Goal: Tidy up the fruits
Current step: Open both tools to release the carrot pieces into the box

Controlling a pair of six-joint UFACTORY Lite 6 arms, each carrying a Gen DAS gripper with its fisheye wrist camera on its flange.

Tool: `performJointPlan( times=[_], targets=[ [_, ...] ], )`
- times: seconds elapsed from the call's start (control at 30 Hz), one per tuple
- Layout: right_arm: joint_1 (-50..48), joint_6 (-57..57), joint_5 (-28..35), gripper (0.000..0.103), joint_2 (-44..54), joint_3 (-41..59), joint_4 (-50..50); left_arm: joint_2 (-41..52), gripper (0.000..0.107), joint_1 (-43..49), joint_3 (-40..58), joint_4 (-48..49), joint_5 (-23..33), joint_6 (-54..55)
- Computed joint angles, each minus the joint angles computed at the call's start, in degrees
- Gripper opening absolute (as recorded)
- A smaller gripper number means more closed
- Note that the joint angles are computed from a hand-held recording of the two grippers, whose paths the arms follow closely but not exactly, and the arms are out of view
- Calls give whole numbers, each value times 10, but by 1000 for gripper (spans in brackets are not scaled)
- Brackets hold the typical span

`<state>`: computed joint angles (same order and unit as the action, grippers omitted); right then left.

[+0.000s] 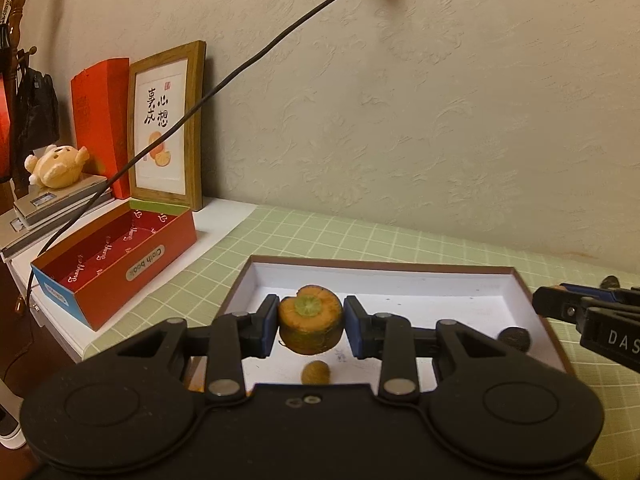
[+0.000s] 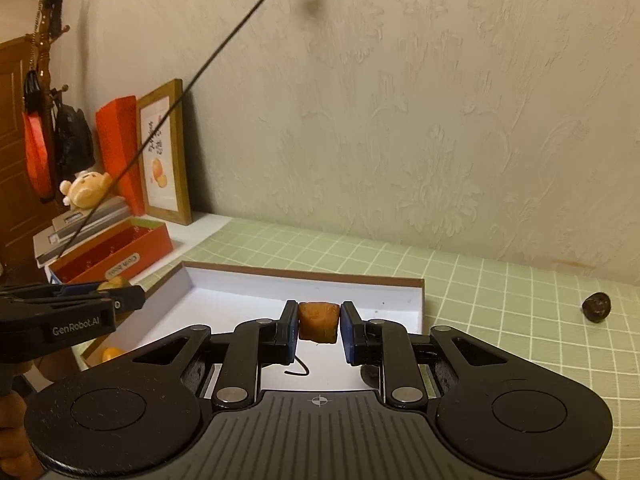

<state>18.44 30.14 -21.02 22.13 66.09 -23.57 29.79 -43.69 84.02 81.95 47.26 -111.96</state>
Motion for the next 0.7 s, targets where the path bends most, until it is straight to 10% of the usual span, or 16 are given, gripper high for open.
performJointPlan(
  times=[0.37, 0.4, 0.43, 0.47, 0.53, 0.7],
  targets=[
    [19, -69, 53, 23, 108, 108, 86, 73, 27, 75, 73, -34, -67, 56],
    [19, -87, 49, 23, 109, 107, 106, 81, 42, 82, 84, -52, -76, 71],
    [21, -120, 41, 31, 104, 101, 146, 83, 74, 87, 90, -69, -82, 78],
    [20, -135, 33, 65, 98, 95, 161, 76, 86, 88, 83, -66, -86, 63],
    [15, -136, 0, 98, 81, 72, 171, 58, 97, 71, 65, -20, -50, 13],
    [-9, -58, -39, 99, 39, 30, 113, 31, 97, 38, 55, -9, 15, 23]
  ],
)
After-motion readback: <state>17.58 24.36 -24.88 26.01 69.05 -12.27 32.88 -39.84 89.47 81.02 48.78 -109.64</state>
